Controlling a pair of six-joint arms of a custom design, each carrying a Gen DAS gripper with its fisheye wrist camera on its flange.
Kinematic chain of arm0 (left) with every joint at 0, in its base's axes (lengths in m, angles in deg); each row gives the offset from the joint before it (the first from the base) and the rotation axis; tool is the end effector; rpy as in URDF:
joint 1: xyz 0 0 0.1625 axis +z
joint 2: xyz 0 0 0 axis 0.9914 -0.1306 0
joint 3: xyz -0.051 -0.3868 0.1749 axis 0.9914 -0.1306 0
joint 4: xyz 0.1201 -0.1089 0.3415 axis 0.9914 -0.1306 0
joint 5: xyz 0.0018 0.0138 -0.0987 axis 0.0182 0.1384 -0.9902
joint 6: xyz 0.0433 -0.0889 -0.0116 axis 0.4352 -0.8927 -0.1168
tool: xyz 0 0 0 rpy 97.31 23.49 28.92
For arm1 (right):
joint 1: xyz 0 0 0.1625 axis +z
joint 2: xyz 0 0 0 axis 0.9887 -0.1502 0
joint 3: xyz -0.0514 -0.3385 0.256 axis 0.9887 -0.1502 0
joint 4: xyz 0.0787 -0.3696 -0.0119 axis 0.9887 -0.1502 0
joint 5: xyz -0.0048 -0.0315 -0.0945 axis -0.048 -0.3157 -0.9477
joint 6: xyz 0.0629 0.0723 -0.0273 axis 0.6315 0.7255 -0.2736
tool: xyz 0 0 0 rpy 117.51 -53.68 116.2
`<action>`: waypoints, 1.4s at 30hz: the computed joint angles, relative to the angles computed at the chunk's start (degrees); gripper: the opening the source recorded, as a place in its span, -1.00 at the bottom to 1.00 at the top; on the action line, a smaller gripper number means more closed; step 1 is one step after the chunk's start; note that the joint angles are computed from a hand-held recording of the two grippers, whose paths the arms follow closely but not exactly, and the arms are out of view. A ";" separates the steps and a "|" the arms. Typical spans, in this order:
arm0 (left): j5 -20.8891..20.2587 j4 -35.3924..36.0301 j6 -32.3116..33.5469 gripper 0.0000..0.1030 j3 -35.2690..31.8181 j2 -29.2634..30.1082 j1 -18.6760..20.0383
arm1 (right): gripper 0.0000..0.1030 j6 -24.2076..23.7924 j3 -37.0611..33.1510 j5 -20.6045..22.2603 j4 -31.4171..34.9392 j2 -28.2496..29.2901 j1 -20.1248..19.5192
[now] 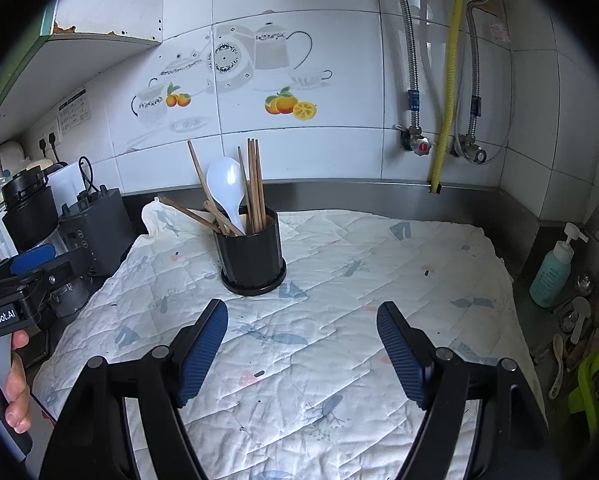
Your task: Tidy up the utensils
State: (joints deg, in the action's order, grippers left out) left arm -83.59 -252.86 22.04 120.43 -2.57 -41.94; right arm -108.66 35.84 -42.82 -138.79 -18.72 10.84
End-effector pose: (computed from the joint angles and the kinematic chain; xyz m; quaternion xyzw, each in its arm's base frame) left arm -0.4234 -0.6546 0.1376 0.1444 0.8121 -0.4703 0.3139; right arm 0.1403 -0.7104 0.4138 0.2977 -0.8509 0.3659 0.2311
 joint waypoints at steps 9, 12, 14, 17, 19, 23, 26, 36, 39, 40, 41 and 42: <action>0.22 -3.42 0.43 1.00 3.69 -0.94 -1.07 | 0.66 -0.67 3.30 -0.52 -5.18 -1.55 -0.23; 1.02 -4.84 1.40 1.00 4.68 -1.06 -1.44 | 0.67 -0.54 3.91 -0.31 -5.79 -1.98 -0.37; 1.58 -4.96 1.33 1.00 5.11 -1.24 -1.57 | 0.67 -0.47 3.96 -0.47 -5.94 -2.02 -0.38; 2.13 -5.74 1.21 1.00 5.94 -1.61 -1.70 | 0.67 -0.17 4.09 -0.35 -5.70 -2.17 -0.48; 2.46 -6.08 0.91 1.00 6.57 -1.98 -1.76 | 0.67 -0.12 4.34 -0.23 -5.78 -2.34 -0.51; 2.83 -6.77 0.71 1.00 7.33 -2.37 -1.90 | 0.67 -0.25 4.63 -0.13 -6.04 -2.51 -0.55; 2.90 -6.97 0.60 1.00 7.63 -2.60 -1.94 | 0.68 0.02 4.80 0.24 -6.21 -2.69 -0.60; 3.38 -8.01 1.48 1.00 7.87 -2.56 -2.28 | 0.68 -0.12 5.40 1.16 -6.80 -3.45 -0.65; 3.62 -9.33 2.95 1.00 7.51 -2.09 -2.37 | 0.69 -0.09 5.45 1.44 -6.91 -3.56 -0.72; 3.75 -9.53 3.29 1.00 7.47 -2.00 -2.42 | 0.69 -0.10 5.41 1.47 -6.75 -3.57 -0.72; 3.75 -9.58 3.53 1.00 7.35 -1.90 -2.45 | 0.69 -0.12 5.41 1.45 -6.72 -3.58 -0.71; 3.80 -9.55 3.65 1.00 7.19 -1.81 -2.44 | 0.69 -0.09 5.40 1.41 -6.72 -3.59 -0.71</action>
State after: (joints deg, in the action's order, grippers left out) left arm -79.79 -262.42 25.70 127.62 -4.39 -44.38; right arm -108.75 41.23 -41.41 -145.51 -22.31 10.13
